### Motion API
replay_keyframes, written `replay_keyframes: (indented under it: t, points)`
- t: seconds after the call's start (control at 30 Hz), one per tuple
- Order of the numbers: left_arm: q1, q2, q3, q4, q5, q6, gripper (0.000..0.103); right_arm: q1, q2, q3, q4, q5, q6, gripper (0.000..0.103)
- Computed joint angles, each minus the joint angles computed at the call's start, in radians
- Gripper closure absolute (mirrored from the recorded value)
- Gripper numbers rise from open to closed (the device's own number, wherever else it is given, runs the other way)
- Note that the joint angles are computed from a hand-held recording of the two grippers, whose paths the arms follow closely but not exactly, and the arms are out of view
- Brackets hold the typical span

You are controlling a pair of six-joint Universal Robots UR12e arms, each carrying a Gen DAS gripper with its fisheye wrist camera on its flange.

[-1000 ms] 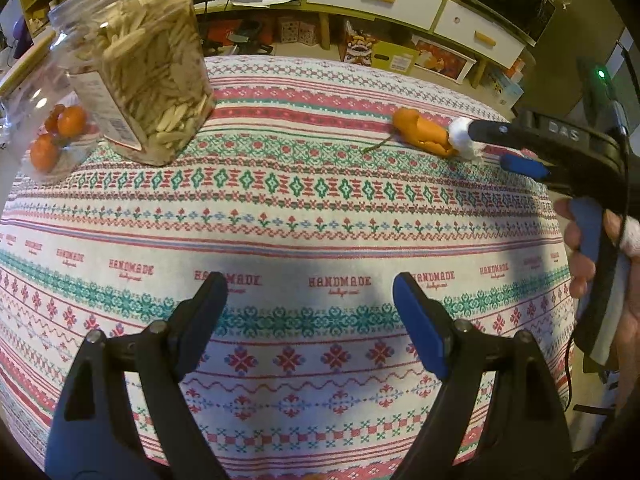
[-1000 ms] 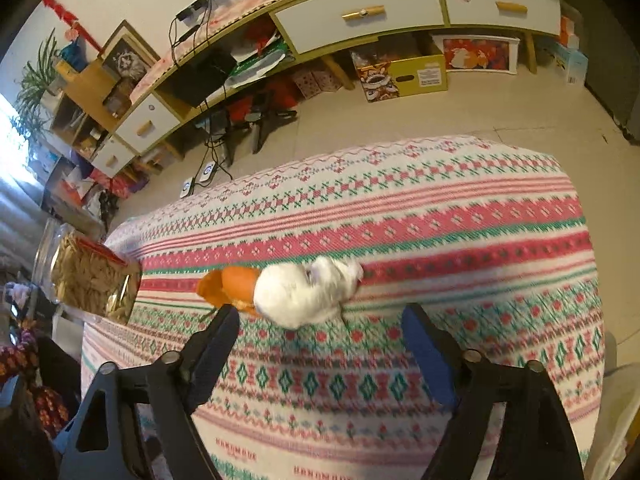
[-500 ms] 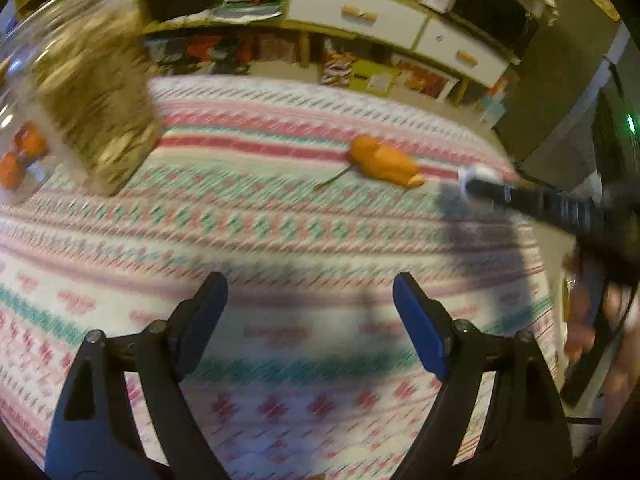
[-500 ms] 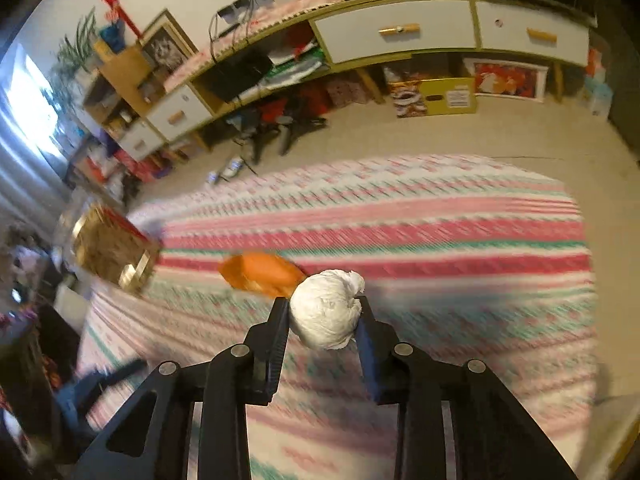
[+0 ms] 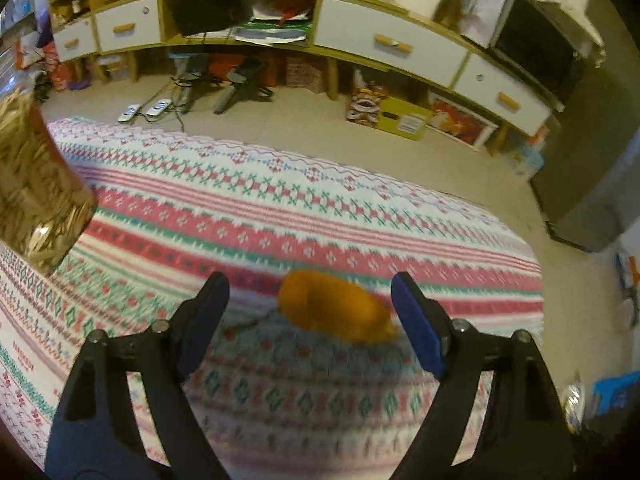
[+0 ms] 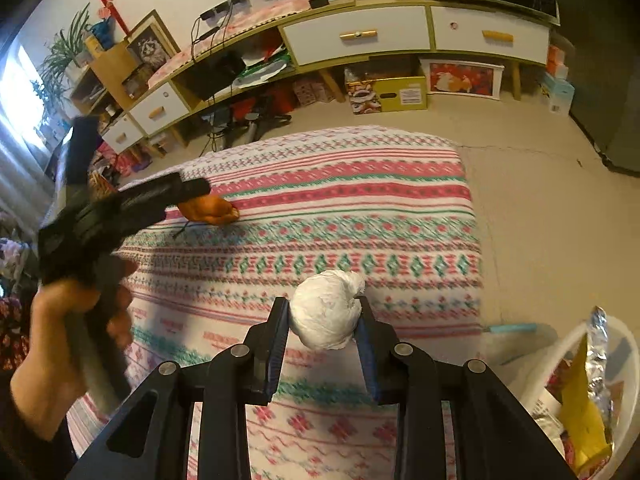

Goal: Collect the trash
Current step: 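Grasp the orange item with the left gripper while the right gripper holds the tissue ball, then carry the orange item and tissue ball to the wastebasket and open both grippers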

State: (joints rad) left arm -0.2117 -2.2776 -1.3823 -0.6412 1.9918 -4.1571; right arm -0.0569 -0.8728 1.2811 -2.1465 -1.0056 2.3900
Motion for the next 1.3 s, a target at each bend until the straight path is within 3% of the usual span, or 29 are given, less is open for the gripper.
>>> replay_keyframes:
  t: [0.13, 0.2, 0.23, 0.47, 0.67, 0.77, 1.03, 1.3]
  points:
    - [0.001, -0.025, 0.041, -0.111, 0.005, -0.021, 0.039, -0.009, -0.002, 0.005, 0.002, -0.012, -0.009, 0.070]
    - [-0.008, -0.022, 0.041, -0.138, 0.045, -0.033, 0.053, -0.012, -0.006, 0.010, -0.002, -0.022, -0.011, 0.070]
    - [-0.011, -0.019, 0.039, -0.143, 0.050, -0.032, 0.054, -0.014, -0.007, 0.012, -0.004, -0.027, -0.010, 0.070]
    - [-0.020, 0.040, -0.069, -0.010, -0.016, 0.095, 0.066, -0.035, -0.037, 0.027, 0.022, -0.030, 0.029, 0.070]
    - [-0.028, 0.112, -0.174, 0.075, -0.109, 0.118, 0.077, -0.067, -0.088, 0.070, -0.015, -0.047, 0.077, 0.069]
    - [-0.034, 0.140, -0.207, 0.106, -0.152, 0.132, 0.078, -0.090, -0.116, 0.099, -0.041, -0.055, 0.109, 0.069]
    - [-0.074, 0.165, -0.202, 0.152, -0.185, 0.201, 0.079, -0.153, -0.156, 0.147, -0.099, -0.089, 0.200, 0.069]
    - [-0.129, 0.085, -0.045, 0.153, -0.265, 0.305, 0.079, -0.215, -0.117, 0.105, -0.091, -0.090, 0.312, 0.069]
